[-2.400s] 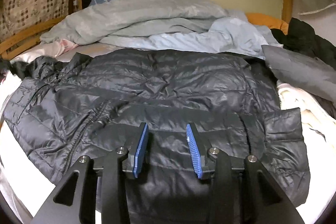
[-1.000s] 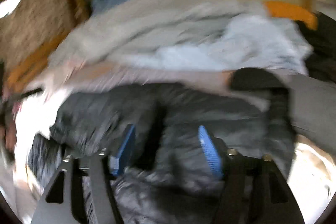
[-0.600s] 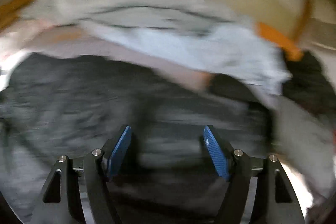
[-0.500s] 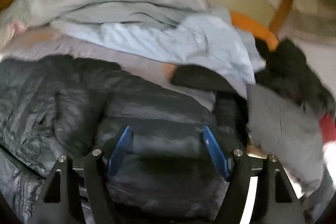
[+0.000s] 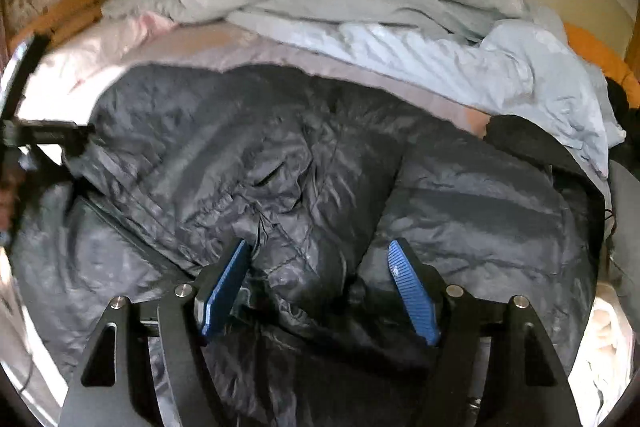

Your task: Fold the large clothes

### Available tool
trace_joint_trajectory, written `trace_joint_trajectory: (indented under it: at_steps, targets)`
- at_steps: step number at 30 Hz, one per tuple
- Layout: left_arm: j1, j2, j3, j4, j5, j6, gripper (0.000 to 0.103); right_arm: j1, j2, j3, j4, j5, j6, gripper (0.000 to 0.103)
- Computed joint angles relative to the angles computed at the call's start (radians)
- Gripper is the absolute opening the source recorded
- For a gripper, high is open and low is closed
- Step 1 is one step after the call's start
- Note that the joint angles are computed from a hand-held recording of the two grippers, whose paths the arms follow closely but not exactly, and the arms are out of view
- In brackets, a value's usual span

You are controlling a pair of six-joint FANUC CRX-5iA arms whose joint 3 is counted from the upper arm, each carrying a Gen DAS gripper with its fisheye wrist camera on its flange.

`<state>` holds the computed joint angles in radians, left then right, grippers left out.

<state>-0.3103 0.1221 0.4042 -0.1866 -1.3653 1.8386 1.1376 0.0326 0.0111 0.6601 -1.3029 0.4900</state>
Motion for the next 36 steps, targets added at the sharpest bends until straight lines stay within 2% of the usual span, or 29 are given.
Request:
trace_joint_trajectory:
  at_steps: [2,3,5,8,13,14,15,16,18,20,21,23,25,27,29,30,31,32,33,36]
  targets:
    - [0.024,0.027,0.008,0.051,-0.020,-0.036,0.070,0.003,0.027,-0.011,0.088,-0.085,-0.064,0.074]
    - [0.042,0.041,0.006,0.080,-0.032,-0.044,0.072,0.007,0.044,-0.019,0.157,-0.160,-0.104,0.074]
    - [0.086,0.044,-0.013,0.133,-0.033,-0.043,0.075,0.003,0.056,-0.019,0.207,-0.251,-0.123,0.074]
    - [0.118,0.036,-0.029,0.175,-0.024,-0.035,0.075,-0.010,0.013,-0.041,0.203,-0.278,-0.143,0.074]
    - [0.087,0.032,0.000,0.111,-0.038,-0.024,0.075,-0.026,-0.057,-0.065,0.205,-0.328,-0.239,0.074]
    - [0.089,0.026,-0.001,0.121,-0.039,-0.019,0.072,-0.022,-0.073,-0.075,0.214,-0.327,-0.261,0.074]
    - [0.098,0.013,-0.011,0.147,-0.034,-0.006,0.071,-0.020,-0.101,-0.094,0.230,-0.309,-0.287,0.074]
    - [0.119,-0.016,-0.048,0.210,0.005,-0.013,0.071,-0.029,-0.122,-0.105,0.243,-0.280,-0.296,0.074]
    - [0.143,-0.087,-0.130,0.327,0.120,-0.089,0.072,-0.025,-0.173,-0.142,0.279,-0.221,-0.341,0.074]
    - [0.109,-0.125,-0.128,0.268,0.193,-0.110,0.071,-0.027,-0.219,-0.174,0.287,-0.144,-0.362,0.074]
    - [0.094,-0.143,-0.134,0.233,0.234,-0.114,0.071,-0.043,-0.248,-0.189,0.262,-0.062,-0.354,0.074]
    - [0.075,-0.163,-0.147,0.193,0.296,-0.134,0.071,-0.067,-0.270,-0.195,0.197,0.034,-0.330,0.074]
    - [0.066,-0.150,-0.136,0.162,0.310,-0.145,0.071,-0.102,-0.256,-0.184,0.125,0.094,-0.296,0.073]
    - [0.050,-0.117,-0.100,0.116,0.280,-0.142,0.071,-0.121,-0.223,-0.163,0.058,0.099,-0.259,0.073]
    - [0.034,-0.081,-0.058,0.080,0.236,-0.128,0.070,-0.118,-0.206,-0.163,0.044,0.079,-0.259,0.064]
    - [0.037,-0.073,-0.053,0.086,0.230,-0.133,0.070,-0.116,-0.201,-0.164,0.038,0.078,-0.249,0.046]
    - [0.035,-0.070,-0.051,0.083,0.227,-0.124,0.070,-0.116,-0.204,-0.168,0.029,0.087,-0.232,0.018]
    - [0.037,-0.066,-0.048,0.078,0.225,-0.116,0.070,-0.103,-0.208,-0.178,0.044,0.084,-0.239,0.007]
    - [0.037,-0.067,-0.052,0.070,0.228,-0.110,0.070,-0.093,-0.223,-0.203,0.068,0.086,-0.265,0.004]
    - [0.031,-0.063,-0.054,0.051,0.217,-0.103,0.066,-0.051,-0.205,-0.165,0.026,-0.055,-0.335,0.004]
